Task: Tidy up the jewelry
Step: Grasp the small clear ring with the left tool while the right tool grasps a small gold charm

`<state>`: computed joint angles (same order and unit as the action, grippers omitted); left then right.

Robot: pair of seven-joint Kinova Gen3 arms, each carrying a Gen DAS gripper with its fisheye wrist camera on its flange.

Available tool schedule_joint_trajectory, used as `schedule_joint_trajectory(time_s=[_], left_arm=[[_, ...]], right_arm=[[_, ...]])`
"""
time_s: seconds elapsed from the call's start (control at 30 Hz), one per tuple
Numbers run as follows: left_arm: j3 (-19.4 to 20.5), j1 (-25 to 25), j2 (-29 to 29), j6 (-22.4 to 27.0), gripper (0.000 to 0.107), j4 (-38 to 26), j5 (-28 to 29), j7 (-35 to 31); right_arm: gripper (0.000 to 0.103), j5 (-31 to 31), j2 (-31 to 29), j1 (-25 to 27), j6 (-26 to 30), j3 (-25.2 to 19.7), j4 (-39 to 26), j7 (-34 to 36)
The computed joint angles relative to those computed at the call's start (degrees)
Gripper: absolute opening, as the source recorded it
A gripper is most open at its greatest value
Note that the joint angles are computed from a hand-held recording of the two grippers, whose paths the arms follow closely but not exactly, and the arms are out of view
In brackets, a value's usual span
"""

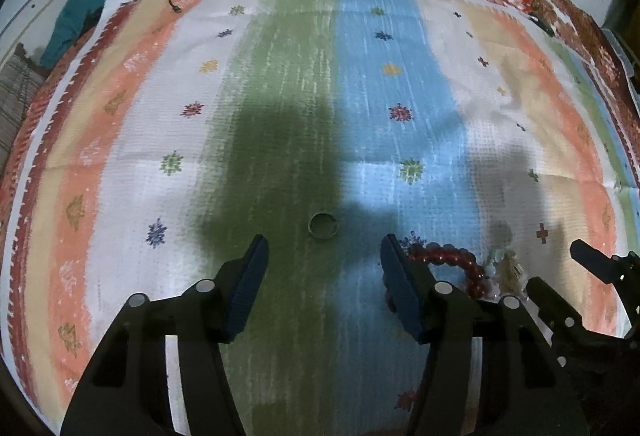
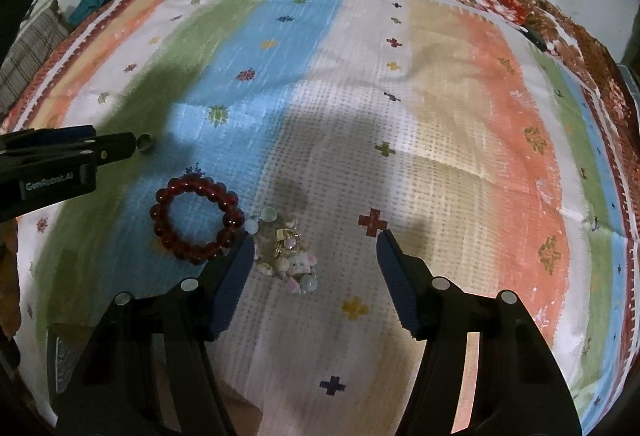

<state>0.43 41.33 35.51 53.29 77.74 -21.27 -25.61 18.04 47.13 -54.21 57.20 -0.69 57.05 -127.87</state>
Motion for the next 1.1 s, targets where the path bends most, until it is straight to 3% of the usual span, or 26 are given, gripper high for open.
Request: schedule_joint_trajectory(time_s=[0.3,0.43,0.57,0.67,1.1], left_arm=[[0.49,-2.37,2.17,-0.46,0.038,-1.15,2.24,-3.10],[0.30,-2.73,2.81,-1.03,0.038,-1.26,3.06,-3.71],[-0.11,-2.35,3.65,-0.63,0.021,-1.85,2.94,-4.45],[-0.25,-2.47,3.83,-0.88,0.020,-1.88,3.15,-4.62],[-0.73,-1.25,3.94,-0.03,0.019,-2.43,2.02,-4.64]], right_arm=[[0.046,-3.49,1.51,1.94,0.82,-1.14,-2.27,1.82],[0.034,-3.93,2.68,1.99,2.03,-1.21,-4.26,3.22],[0.025,-4.47,3.14,2.03,2.50,-1.20,-4.86,4.06],[0.018,-5.07,3.61,2.22,2.77,-1.41,-5.45,4.70],[0.017,-4.31,2.96,1.39,2.04,-0.75,-4.61,5.09]])
